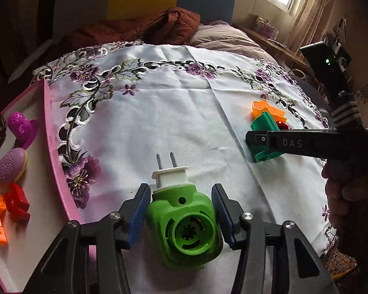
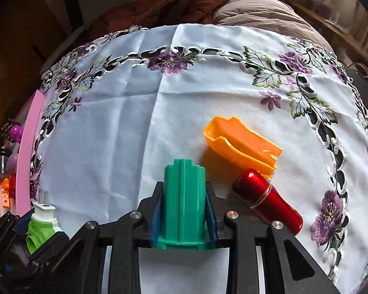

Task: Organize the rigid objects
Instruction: 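Grasp the teal green block with the right gripper while the left lifts the green plug toy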

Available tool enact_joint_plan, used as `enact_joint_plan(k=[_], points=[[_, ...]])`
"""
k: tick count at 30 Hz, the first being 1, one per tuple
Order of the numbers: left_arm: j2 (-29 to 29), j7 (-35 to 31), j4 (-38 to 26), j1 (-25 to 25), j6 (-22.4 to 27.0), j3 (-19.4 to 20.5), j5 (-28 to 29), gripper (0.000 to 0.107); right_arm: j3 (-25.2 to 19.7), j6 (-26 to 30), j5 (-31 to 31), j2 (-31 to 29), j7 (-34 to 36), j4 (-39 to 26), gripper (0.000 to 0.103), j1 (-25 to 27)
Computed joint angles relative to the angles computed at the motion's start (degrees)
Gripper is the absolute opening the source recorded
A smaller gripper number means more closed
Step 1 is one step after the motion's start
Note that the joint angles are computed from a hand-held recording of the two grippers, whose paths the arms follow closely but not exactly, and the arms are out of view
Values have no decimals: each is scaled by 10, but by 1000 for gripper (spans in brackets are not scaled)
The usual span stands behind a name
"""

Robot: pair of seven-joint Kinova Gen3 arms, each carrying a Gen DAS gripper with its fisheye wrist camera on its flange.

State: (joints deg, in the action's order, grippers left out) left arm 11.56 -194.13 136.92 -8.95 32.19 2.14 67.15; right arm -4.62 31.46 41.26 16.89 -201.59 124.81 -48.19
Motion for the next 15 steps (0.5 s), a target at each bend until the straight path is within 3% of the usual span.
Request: enact_joint_plan(k=[7,8,9,15], points=[[-45,-20,7,-41,62,-36,-11,48,-2,10,7,2,3,-1,31,-7],[-51,-20,6,-46,69,-42,-13,44,1,8,13,3,-9,1,31,-11],[-57,-20,6,-51,76,-47,-16,32,1,9,17,3,-12,1,31,-11],[-64,-12,-6,-78,115,-71,-37,32,-14,50,9,14,14,-19,31,-16]])
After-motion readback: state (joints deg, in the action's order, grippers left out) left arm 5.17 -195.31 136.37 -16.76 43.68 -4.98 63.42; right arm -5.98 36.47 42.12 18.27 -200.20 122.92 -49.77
